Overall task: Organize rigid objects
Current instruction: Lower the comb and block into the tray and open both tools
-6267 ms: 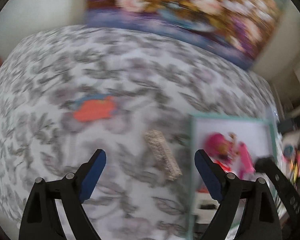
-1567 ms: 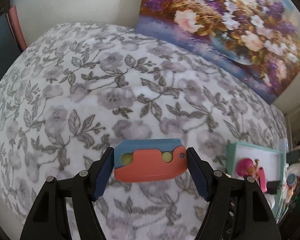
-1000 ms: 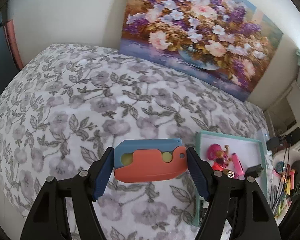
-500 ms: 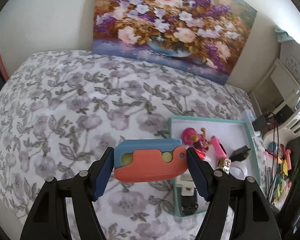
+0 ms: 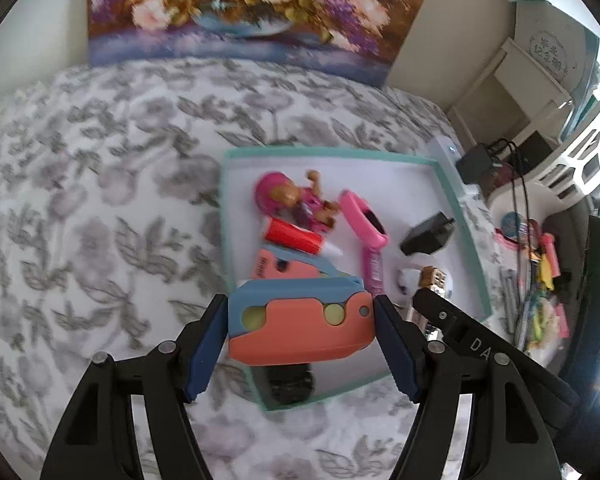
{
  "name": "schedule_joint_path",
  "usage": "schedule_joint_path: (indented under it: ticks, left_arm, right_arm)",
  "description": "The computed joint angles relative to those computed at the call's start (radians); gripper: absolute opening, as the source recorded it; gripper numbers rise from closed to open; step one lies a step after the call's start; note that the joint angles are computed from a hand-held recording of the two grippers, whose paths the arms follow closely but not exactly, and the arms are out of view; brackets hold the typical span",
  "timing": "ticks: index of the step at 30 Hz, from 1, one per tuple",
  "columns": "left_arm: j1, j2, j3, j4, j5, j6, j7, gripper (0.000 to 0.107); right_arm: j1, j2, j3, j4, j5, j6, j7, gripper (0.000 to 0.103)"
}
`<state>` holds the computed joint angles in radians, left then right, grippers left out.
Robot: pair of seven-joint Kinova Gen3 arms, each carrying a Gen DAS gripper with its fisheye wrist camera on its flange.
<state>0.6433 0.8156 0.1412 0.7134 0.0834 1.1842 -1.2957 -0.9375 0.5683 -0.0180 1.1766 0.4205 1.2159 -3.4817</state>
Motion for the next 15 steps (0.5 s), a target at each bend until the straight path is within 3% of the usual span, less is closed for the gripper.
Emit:
schedule_joint_path:
  ticks: [15]
  left_arm:
    - [-0.010,0.030,0.011,-0.033,0.044,0.026,-0.026,0.075]
  right_arm:
    - [0.003,-0.025,-0.007,0.048,0.013,-0.030,-0.040,0.023]
